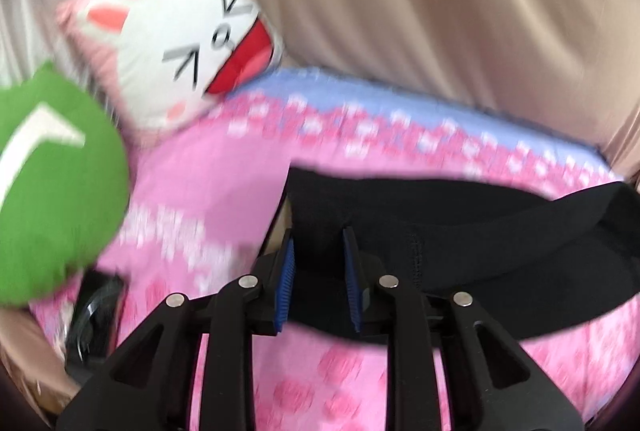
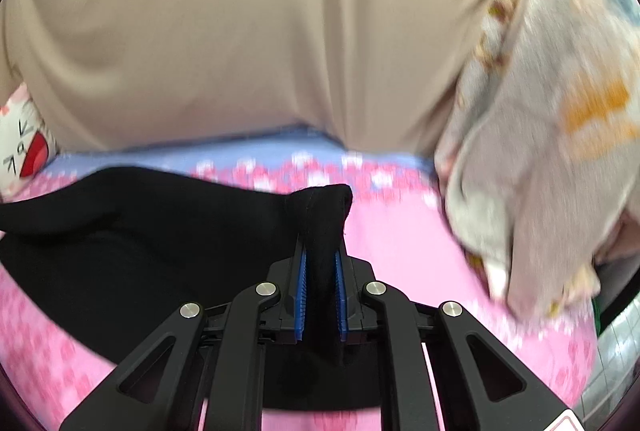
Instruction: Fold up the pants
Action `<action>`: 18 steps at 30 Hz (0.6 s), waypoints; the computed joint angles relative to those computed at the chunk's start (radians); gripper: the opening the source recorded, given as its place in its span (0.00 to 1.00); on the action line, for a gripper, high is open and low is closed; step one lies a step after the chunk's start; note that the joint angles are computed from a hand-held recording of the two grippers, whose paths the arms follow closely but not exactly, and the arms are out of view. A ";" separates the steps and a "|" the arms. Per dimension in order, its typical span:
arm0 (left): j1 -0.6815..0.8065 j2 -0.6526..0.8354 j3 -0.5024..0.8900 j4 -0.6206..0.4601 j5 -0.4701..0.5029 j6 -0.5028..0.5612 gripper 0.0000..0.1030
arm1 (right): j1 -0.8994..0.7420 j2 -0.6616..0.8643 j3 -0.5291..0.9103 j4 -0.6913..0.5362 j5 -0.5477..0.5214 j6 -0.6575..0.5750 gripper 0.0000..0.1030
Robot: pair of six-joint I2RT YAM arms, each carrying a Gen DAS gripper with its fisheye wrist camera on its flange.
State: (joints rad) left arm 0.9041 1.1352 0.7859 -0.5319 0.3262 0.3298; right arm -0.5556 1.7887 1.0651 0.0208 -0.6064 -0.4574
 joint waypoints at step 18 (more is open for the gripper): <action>0.029 0.233 -0.029 -0.093 0.262 -0.299 0.11 | -0.048 0.075 -0.156 0.144 0.000 0.007 0.10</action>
State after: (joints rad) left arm 0.9334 1.3678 0.7564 -0.6246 0.5887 0.0304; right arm -0.6035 1.8633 0.9090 0.1644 -0.6064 -0.4500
